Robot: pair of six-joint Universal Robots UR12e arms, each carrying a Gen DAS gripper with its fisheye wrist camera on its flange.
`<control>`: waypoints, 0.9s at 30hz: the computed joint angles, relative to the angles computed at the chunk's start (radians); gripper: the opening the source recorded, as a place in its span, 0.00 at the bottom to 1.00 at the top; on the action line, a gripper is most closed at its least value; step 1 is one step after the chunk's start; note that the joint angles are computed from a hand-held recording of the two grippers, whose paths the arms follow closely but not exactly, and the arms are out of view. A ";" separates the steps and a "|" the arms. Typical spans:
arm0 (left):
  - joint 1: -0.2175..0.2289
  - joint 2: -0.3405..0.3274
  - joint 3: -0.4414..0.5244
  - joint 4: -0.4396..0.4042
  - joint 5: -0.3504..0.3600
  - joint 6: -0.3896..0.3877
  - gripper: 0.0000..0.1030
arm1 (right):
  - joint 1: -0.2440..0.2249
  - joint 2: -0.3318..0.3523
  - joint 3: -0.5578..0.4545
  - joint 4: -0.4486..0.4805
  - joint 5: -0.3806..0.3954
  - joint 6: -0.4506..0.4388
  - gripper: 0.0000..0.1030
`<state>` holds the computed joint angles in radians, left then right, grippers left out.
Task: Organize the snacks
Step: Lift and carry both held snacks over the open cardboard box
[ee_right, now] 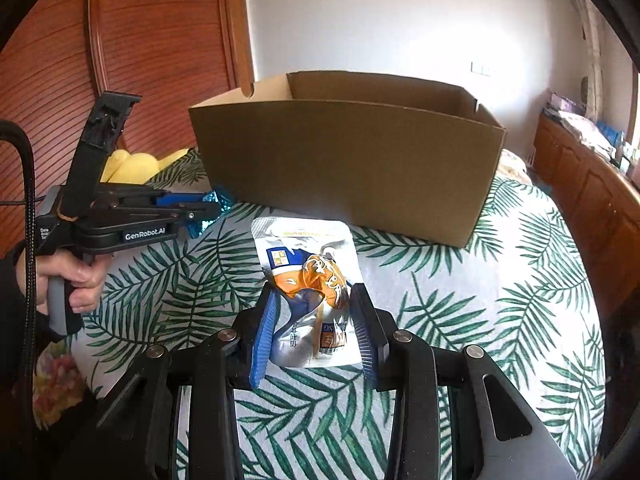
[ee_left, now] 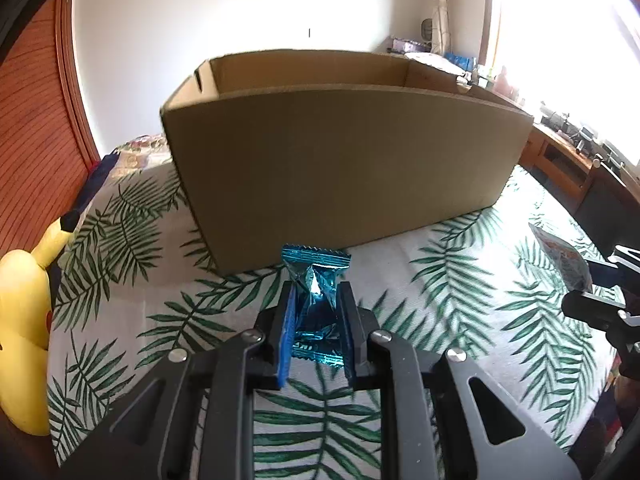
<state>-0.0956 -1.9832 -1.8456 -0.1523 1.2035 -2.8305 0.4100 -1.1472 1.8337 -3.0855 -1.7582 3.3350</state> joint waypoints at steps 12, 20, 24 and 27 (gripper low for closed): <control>-0.015 0.052 -0.037 0.035 -0.028 0.005 0.17 | 0.002 -0.039 0.048 -0.058 -0.036 0.021 0.35; -0.019 0.086 -0.056 0.078 -0.049 -0.005 0.18 | 0.013 -0.071 0.067 -0.094 -0.079 0.012 0.35; -0.018 0.091 -0.045 0.099 -0.060 -0.019 0.18 | 0.012 -0.078 0.061 -0.107 -0.091 -0.010 0.35; -0.018 0.089 -0.033 0.110 -0.065 -0.031 0.18 | 0.009 -0.078 0.048 -0.116 -0.095 -0.028 0.35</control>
